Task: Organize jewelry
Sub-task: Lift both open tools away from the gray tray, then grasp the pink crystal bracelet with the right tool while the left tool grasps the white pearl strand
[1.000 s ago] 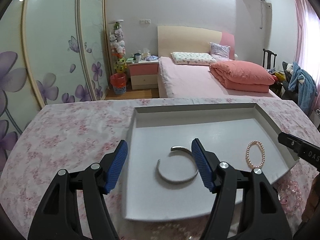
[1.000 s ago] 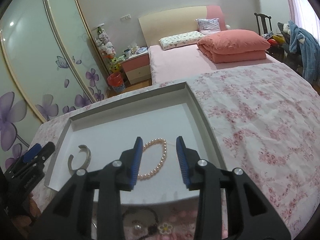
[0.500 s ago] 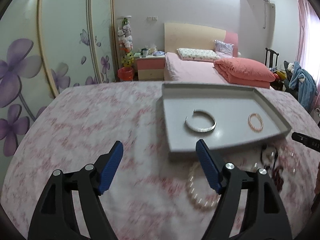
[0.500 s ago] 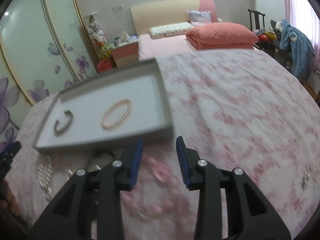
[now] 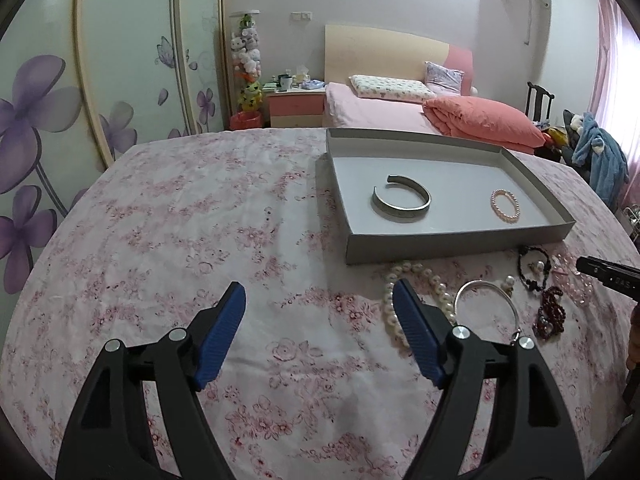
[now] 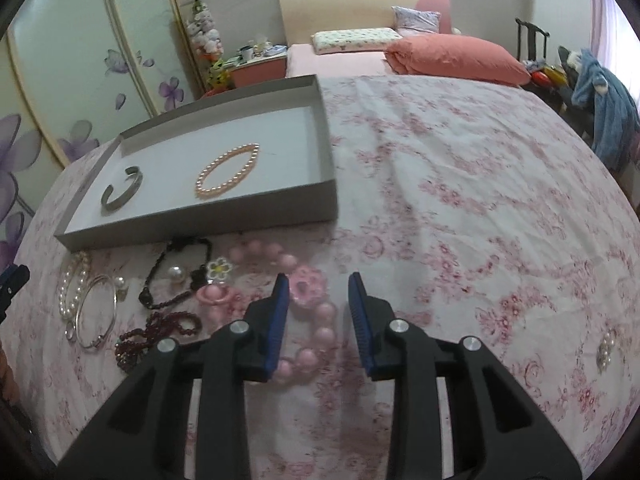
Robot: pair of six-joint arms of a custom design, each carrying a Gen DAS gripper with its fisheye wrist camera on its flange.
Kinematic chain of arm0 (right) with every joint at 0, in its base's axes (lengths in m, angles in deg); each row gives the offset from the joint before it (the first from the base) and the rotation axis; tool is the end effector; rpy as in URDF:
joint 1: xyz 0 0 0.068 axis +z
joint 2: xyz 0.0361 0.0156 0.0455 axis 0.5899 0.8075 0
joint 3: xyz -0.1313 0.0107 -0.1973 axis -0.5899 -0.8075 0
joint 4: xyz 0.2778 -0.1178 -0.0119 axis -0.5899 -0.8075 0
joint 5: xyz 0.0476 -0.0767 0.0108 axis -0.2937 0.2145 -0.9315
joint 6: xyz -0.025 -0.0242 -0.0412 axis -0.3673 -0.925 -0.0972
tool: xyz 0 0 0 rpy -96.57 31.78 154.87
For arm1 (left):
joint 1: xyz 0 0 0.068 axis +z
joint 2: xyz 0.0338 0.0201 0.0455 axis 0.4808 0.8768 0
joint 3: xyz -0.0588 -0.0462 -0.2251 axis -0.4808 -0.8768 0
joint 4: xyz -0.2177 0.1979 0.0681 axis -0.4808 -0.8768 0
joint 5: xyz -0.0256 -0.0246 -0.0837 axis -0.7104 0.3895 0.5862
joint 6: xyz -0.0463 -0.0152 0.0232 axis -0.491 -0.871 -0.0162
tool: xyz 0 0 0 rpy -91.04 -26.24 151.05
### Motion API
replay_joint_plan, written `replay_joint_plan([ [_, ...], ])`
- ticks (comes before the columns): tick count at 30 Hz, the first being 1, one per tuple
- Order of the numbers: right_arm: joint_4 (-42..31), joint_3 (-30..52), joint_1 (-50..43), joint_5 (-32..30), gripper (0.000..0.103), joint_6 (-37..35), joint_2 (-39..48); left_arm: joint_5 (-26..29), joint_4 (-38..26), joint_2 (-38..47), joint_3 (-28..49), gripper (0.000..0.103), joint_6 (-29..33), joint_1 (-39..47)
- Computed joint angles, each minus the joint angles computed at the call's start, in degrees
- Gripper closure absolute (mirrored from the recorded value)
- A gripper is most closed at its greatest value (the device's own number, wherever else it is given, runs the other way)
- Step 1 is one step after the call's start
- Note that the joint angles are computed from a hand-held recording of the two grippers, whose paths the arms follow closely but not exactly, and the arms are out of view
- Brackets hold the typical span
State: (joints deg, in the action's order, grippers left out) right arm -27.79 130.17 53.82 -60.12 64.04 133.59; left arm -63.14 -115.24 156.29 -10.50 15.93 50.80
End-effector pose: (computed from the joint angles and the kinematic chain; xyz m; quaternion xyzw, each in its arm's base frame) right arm 0.3010 0.0865 0.2154 0.1132 0.9336 0.0103 0.3397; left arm 0.3036 0.1065 0.2516 0.1078 0.9070 -0.0486 0.4041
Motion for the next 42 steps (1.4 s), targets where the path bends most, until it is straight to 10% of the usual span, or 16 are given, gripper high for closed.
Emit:
replay_joint_plan([
  [30,0.7,1.1,1.1,2.1,0.079,-4.2,2.7,-1.8,-3.0,-0.2,-1.0,0.028,1.9,-5.2],
  [42,0.6,1.3,1.4,2.0,0.079,-3.8,2.9,-9.0,-2.8,4.9,1.0,0.063,0.1,-11.3],
])
